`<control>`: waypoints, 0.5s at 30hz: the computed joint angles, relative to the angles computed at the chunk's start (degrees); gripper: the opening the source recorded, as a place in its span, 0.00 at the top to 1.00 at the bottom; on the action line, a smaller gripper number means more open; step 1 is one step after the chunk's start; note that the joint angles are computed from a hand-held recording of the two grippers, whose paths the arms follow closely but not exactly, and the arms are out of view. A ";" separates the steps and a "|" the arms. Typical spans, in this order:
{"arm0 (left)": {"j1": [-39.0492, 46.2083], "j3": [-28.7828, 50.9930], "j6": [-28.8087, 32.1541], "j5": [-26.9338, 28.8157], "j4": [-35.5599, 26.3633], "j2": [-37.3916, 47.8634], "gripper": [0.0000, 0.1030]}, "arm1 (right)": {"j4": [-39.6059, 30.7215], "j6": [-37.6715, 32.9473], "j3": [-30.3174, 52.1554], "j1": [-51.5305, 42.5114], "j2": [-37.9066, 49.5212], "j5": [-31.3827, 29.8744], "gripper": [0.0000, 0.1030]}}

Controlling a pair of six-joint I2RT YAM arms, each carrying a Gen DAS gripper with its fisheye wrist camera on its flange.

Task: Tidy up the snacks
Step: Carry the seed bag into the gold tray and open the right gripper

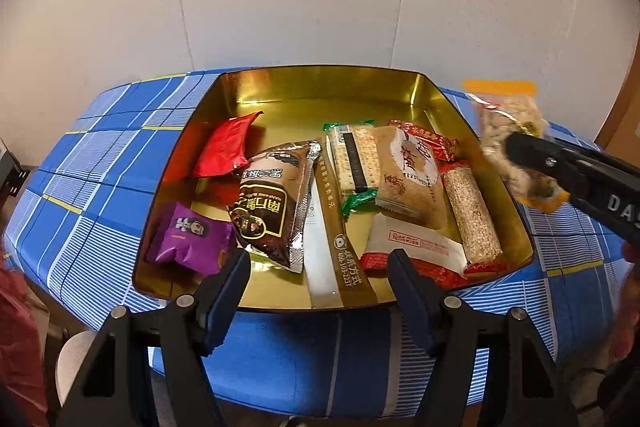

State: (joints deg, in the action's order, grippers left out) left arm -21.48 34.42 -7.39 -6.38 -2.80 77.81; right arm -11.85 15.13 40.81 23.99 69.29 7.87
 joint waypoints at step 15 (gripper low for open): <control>5.26 -4.29 2.32 1.13 -0.43 -5.42 0.31 | -0.54 3.30 17.32 7.34 22.99 -4.25 0.66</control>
State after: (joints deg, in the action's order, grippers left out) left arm -16.22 30.13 -5.07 -5.26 -3.22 72.39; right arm -12.39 18.43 58.13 31.33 92.28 3.62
